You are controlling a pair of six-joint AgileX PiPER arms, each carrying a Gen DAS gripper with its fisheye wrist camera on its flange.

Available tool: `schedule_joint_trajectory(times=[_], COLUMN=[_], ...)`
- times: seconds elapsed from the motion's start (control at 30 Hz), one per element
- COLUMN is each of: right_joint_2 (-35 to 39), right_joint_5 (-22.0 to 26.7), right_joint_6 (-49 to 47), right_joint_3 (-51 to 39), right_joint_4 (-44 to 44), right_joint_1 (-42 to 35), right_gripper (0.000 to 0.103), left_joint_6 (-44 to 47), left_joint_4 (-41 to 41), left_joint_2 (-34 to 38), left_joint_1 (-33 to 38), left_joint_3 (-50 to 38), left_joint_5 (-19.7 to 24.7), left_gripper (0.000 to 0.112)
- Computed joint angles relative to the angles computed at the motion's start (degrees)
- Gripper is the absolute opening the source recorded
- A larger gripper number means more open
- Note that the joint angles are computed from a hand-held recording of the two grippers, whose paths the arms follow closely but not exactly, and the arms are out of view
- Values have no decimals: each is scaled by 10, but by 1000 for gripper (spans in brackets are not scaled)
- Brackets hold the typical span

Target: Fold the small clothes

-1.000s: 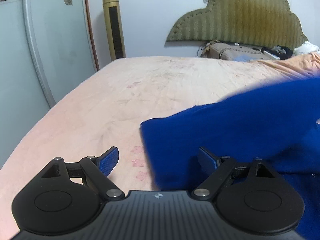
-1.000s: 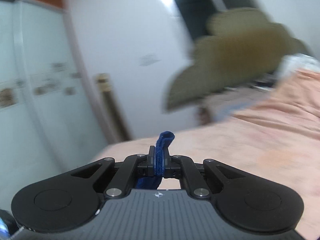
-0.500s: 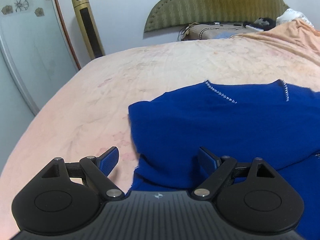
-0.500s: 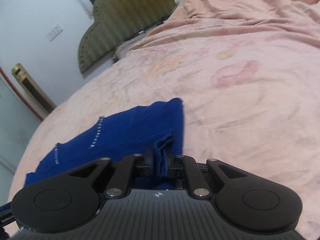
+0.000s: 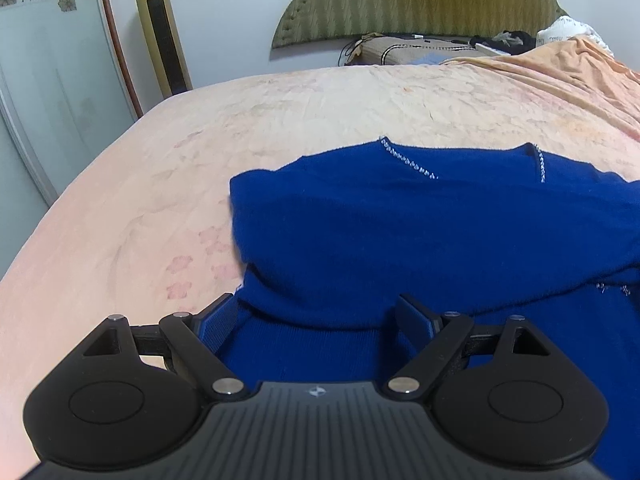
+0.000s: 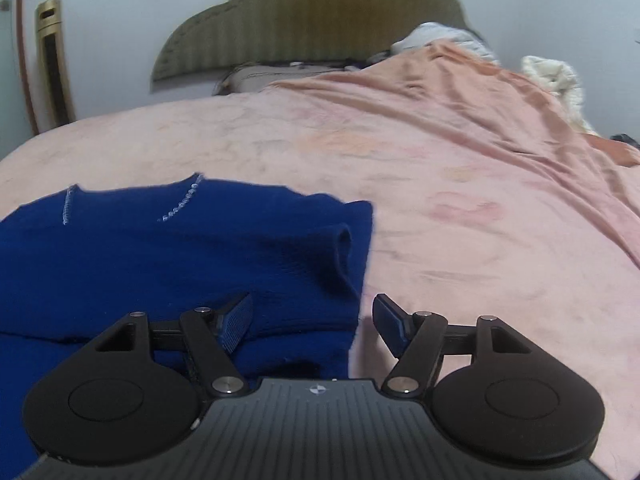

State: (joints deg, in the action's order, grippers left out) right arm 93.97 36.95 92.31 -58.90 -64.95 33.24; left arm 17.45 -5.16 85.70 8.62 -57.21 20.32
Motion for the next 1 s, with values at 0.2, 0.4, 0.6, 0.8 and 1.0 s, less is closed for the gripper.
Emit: schedule_joint_trajectory(times=[0.2,0.4,0.6,0.8,1.0], right_joint_2=[-46,-56,-132,-214,-314], right_joint_5=[-42,-49,-75,-40,-39], right_joint_6=[13,0,21,40,42], right_joint_3=[50,72,139,210,279], right_joint_4=[-34,6,3,18,72], right_joint_1=[30,41,84,145,171], right_gripper=[91,91,92,92,94], left_joint_6=[21,73,280,507,595], left_joint_4=[-26,-57,-222,-355,-389], left_joint_2=[-6,-34,-90,-145,-147], left_joint_1=[9,20,86,225,354], left_joint_3=[10,48,103,146,116], left_joint_5=[11,10,51,158,277], left_gripper=[87,87,87,87,87])
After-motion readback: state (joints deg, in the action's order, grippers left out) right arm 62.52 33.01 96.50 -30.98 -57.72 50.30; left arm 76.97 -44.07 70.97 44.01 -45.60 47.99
